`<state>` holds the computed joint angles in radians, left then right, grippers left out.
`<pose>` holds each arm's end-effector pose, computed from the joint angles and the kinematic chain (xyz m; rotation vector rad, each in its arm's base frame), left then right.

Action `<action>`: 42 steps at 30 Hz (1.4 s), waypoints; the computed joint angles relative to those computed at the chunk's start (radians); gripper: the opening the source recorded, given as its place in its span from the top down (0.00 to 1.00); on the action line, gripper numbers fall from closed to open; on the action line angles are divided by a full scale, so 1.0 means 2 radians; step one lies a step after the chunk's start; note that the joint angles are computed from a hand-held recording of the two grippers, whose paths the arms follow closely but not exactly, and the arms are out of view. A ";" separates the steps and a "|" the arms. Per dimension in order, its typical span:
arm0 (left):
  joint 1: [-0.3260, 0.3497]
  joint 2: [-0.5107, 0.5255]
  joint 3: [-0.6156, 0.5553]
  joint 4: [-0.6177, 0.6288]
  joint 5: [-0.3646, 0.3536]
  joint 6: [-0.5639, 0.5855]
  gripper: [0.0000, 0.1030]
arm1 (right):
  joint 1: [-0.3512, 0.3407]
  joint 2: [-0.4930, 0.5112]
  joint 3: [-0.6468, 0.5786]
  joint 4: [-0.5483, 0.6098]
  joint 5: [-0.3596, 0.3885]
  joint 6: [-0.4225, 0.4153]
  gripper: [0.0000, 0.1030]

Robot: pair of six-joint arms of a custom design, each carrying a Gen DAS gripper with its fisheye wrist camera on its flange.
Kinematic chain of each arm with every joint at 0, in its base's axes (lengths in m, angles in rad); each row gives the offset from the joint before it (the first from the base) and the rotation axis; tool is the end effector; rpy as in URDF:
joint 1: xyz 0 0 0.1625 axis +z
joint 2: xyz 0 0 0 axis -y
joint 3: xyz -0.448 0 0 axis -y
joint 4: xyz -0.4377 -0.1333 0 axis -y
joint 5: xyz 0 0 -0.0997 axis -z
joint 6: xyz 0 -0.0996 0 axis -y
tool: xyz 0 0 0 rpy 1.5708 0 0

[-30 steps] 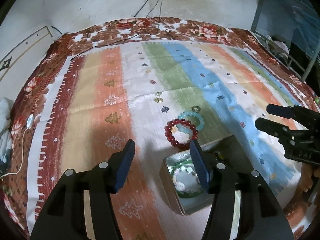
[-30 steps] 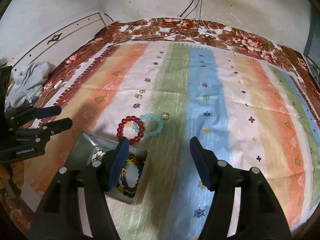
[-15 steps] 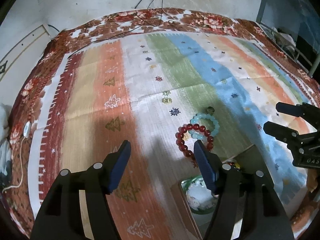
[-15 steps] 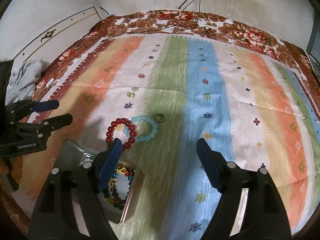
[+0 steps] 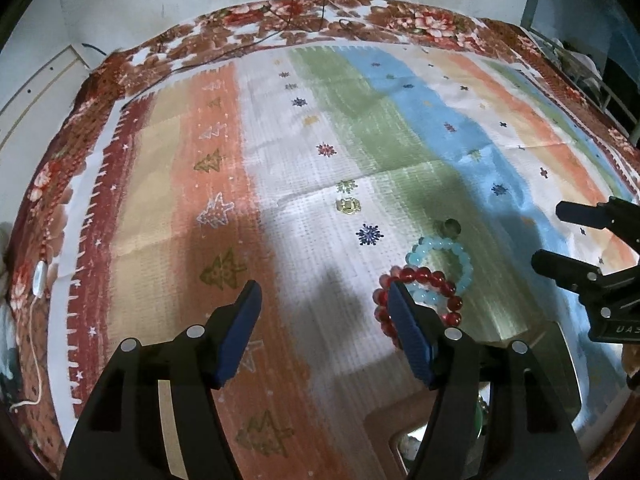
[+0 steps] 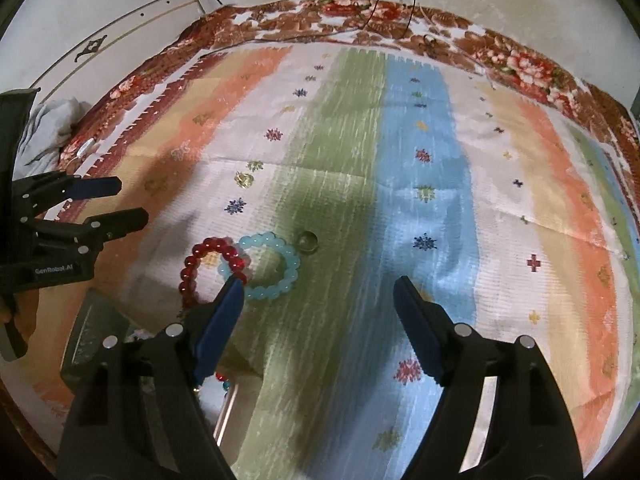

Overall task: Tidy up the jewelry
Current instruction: 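Move both tools toward the red and light blue bead bracelets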

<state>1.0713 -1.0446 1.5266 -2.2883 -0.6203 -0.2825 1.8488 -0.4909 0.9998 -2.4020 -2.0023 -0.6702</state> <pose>-0.1583 -0.7376 0.3140 0.1077 2.2561 -0.6887 0.3353 -0.8408 0.1062 1.1223 -2.3934 0.3084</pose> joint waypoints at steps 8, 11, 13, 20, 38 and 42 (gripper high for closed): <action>0.012 0.021 -0.030 0.005 -0.007 0.015 0.36 | -0.002 0.031 -0.041 0.028 -0.010 -0.009 0.28; 0.017 0.030 -0.042 0.009 -0.009 0.022 0.37 | -0.003 0.039 -0.053 0.037 -0.011 -0.012 0.29; 0.020 0.036 -0.049 0.013 -0.011 0.025 0.37 | -0.003 0.045 -0.061 0.045 -0.012 -0.013 0.32; 0.030 0.056 -0.077 0.024 -0.014 0.037 0.37 | -0.003 0.066 -0.091 0.074 -0.019 -0.015 0.38; 0.051 0.102 -0.140 0.059 -0.038 0.067 0.37 | -0.008 0.103 -0.147 0.139 -0.025 0.003 0.55; 0.056 0.109 -0.149 0.062 -0.042 0.072 0.37 | -0.008 0.109 -0.156 0.142 -0.025 0.003 0.70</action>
